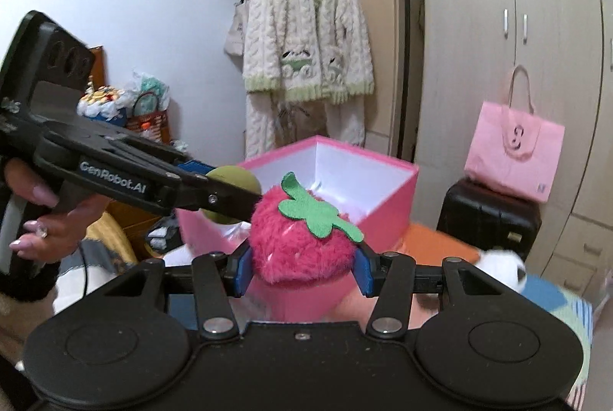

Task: Organize soft objects
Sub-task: 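Carry the green sponge and strawberry plush over the shoebox with both grippers, then open both grippers to drop the sponge and strawberry into the shoebox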

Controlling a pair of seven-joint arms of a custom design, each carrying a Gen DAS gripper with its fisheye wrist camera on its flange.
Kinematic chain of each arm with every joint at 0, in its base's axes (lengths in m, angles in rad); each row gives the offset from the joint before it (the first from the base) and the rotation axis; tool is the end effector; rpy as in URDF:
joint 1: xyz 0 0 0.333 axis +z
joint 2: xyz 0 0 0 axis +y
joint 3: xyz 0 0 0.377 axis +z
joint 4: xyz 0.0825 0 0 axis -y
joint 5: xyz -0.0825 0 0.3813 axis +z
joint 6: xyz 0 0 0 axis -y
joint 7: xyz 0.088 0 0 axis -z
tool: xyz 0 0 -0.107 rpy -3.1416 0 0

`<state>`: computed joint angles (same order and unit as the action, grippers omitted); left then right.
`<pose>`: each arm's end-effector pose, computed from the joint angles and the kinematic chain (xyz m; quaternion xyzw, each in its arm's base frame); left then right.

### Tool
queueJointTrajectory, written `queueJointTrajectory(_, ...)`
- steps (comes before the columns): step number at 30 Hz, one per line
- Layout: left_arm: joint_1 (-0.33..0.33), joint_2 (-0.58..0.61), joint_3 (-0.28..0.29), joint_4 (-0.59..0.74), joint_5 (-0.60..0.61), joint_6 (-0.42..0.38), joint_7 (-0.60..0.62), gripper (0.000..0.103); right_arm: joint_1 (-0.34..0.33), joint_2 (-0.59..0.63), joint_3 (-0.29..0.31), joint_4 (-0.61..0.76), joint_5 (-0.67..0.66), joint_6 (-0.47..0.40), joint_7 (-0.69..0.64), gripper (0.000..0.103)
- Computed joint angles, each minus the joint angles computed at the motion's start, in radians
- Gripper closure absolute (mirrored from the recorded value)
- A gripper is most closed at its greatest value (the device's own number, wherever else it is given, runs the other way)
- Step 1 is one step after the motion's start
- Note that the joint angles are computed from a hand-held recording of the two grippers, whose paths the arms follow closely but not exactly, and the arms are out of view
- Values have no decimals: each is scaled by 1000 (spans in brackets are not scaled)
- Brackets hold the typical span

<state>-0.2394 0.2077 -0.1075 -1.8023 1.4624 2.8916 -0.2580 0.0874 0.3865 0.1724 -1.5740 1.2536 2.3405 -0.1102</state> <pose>0.5980 -0.2716 0.5518 -0.6550 0.5397 -0.4332 0.3034 0.7044 0.1800 0.5301 -0.8240 0.1813 -0.1088 0.5257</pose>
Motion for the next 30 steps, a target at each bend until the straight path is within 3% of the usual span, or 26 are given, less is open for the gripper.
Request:
queueJointTrajectory(3, 13, -3, 18, -4, 77, -12, -105, 55, 32, 53, 8, 69, -37, 25, 49, 47)
queueJointTrajectory(5, 31, 2, 18, -8, 67, -21, -107, 55, 45, 100, 14, 134, -88, 11, 105, 47)
queueJointTrajectory(8, 46, 18, 18, -15, -13, -64, -21, 54, 60, 176, 26, 243, -181, -28, 209, 47)
queueJointTrajectory(12, 31, 49, 22, -1, -137, -234, 121, 55, 99, 289, 35, 410, -328, -81, 359, 47)
queueJointTrajectory(18, 37, 54, 43, -5, -154, -202, 165, 56, 136, 398, 55, 585, -492, -121, 459, 47)
queueJointTrajectory(25, 38, 54, 45, -15, -167, -188, 226, 53, 147, 509, 64, 777, -605, -255, 506, 45)
queueJointTrajectory(27, 33, 46, 46, -22, -160, -199, 218, 51, 148, 517, 65, 785, -611, -246, 524, 37)
queueJointTrajectory(30, 27, 28, 41, -39, -151, -217, 193, 47, 138, 508, 79, 765, -598, -223, 537, 35)
